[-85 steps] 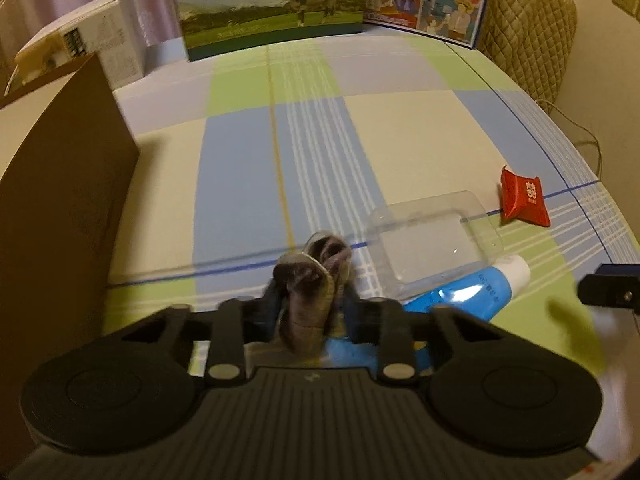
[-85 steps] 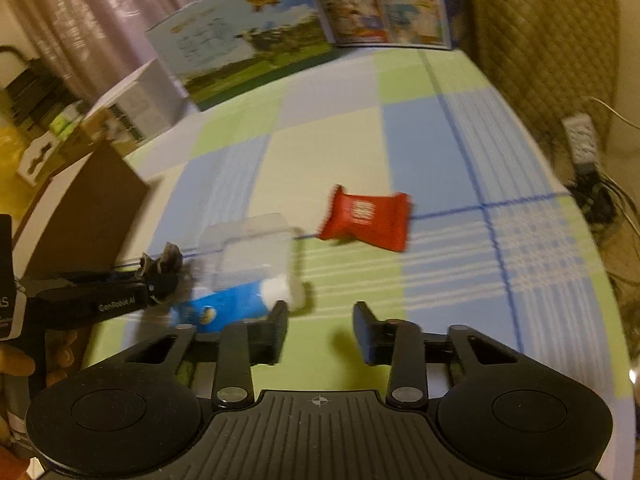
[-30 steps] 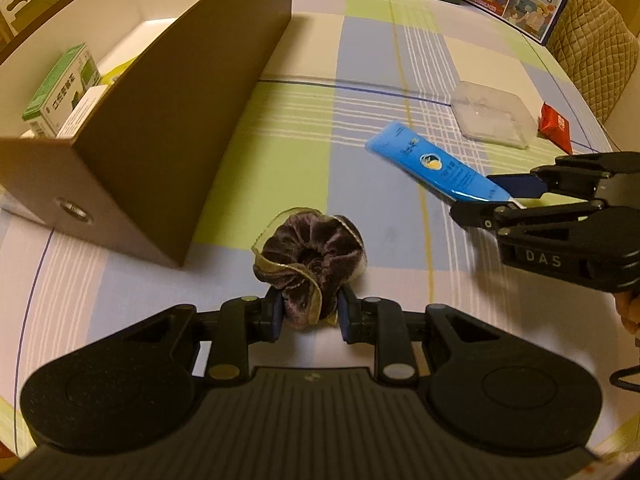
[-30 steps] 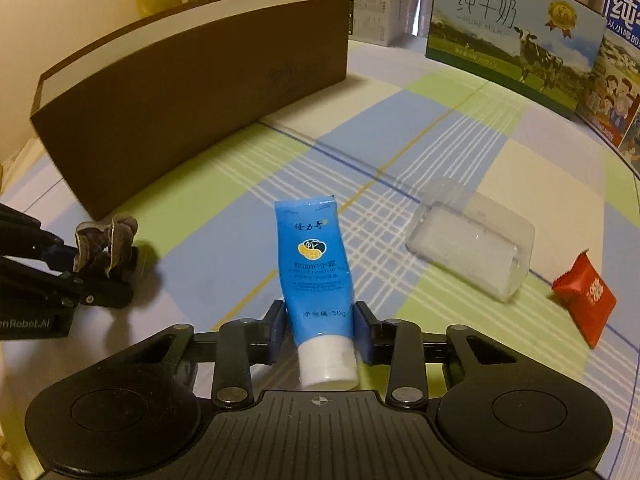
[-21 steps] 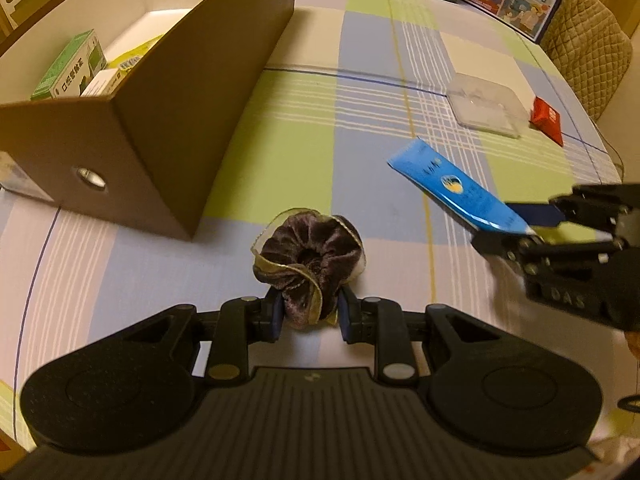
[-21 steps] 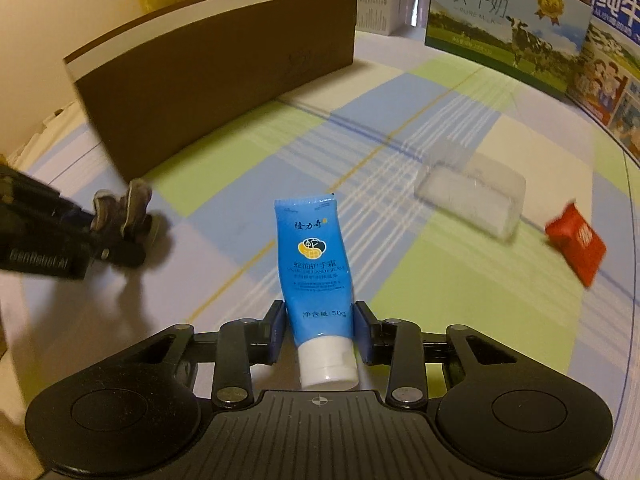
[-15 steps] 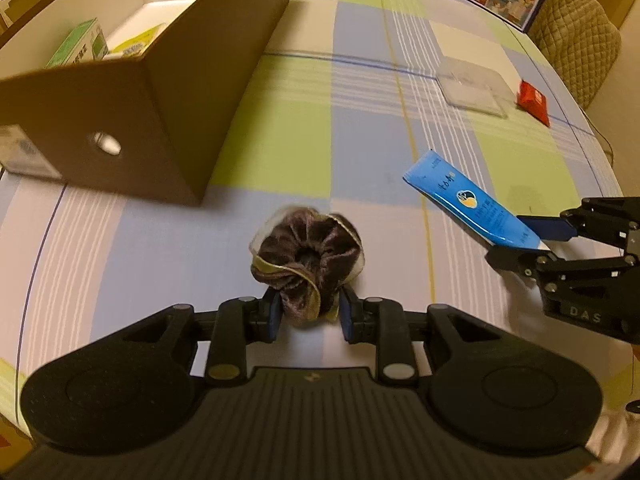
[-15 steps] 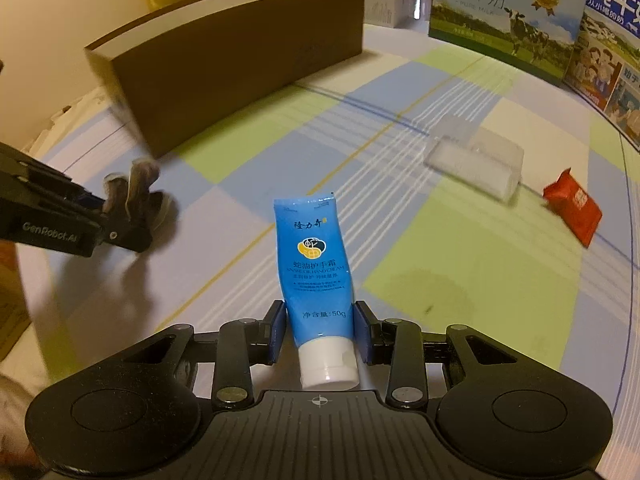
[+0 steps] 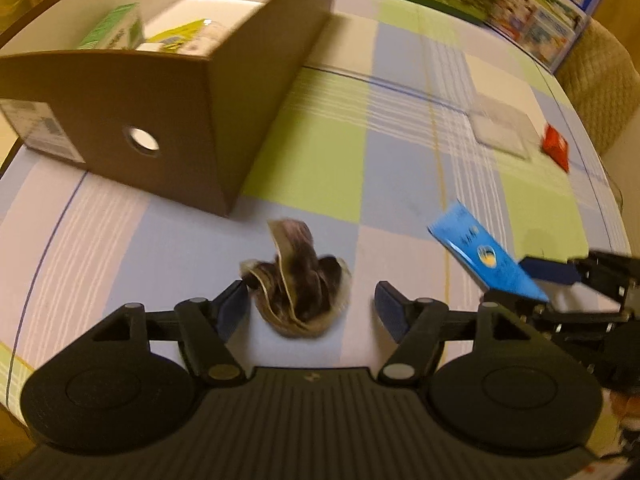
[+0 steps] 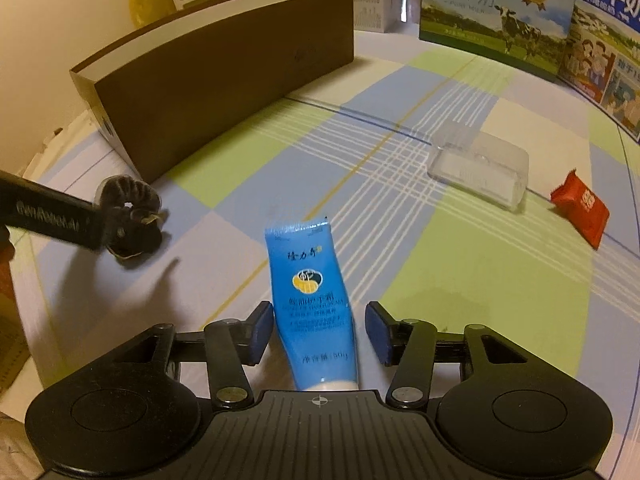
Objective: Organize objects
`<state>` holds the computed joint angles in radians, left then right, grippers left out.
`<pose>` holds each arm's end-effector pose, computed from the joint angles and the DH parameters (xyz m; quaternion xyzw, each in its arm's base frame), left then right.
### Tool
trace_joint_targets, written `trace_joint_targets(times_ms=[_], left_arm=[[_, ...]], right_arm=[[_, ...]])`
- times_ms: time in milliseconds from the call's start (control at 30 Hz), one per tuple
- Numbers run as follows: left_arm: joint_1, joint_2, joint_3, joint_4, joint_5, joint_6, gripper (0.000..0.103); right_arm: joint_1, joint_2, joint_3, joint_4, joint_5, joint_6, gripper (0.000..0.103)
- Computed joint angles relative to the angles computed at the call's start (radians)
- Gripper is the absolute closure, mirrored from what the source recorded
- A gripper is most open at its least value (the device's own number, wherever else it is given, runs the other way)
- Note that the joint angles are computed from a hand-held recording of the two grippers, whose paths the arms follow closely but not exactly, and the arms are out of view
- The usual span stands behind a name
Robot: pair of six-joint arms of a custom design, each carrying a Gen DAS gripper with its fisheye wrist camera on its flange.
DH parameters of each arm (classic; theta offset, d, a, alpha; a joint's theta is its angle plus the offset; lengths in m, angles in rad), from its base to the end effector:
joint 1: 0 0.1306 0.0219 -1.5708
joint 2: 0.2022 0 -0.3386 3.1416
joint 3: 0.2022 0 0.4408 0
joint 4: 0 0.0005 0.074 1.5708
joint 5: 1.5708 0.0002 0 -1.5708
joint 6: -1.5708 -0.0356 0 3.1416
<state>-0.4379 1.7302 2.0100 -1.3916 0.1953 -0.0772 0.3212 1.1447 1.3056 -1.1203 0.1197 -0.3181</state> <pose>0.5524 -0.2668 0.4713 0.2683 0.9315 -0.1340 0.2057 0.4232 0.1358 0.4417 0.0165 0.9520 0.0402 0.3031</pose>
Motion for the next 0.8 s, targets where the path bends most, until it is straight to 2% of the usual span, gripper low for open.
trace_joint_targets(times_ms=[100, 167, 233, 267, 333, 433, 800], left_arm=[[0.007, 0.012, 0.016, 0.003, 0.002, 0.027, 0.040], [0.005, 0.018, 0.022, 0.003, -0.007, 0.030, 0.048], [0.004, 0.023, 0.024, 0.006, -0.011, 0.034, 0.062], [0.004, 0.023, 0.023, 0.009, -0.010, 0.031, 0.062], [-0.001, 0.013, 0.007, 0.024, -0.022, 0.007, 0.069], [-0.008, -0.001, -0.014, 0.042, -0.039, -0.021, 0.072], [-0.010, -0.014, -0.019, 0.040, -0.039, -0.060, 0.075]], right_arm=[[0.006, 0.004, -0.002, 0.006, 0.017, 0.010, 0.055], [0.012, 0.003, -0.005, 0.007, 0.029, 0.024, 0.055], [0.019, 0.003, -0.008, 0.009, 0.042, 0.040, 0.056], [0.020, 0.003, -0.010, 0.009, 0.046, 0.041, 0.057], [0.022, 0.001, -0.012, 0.011, 0.049, 0.040, 0.064], [0.026, 0.000, -0.013, 0.010, 0.056, 0.042, 0.064], [0.026, 0.008, 0.005, -0.016, 0.060, 0.015, 0.065]])
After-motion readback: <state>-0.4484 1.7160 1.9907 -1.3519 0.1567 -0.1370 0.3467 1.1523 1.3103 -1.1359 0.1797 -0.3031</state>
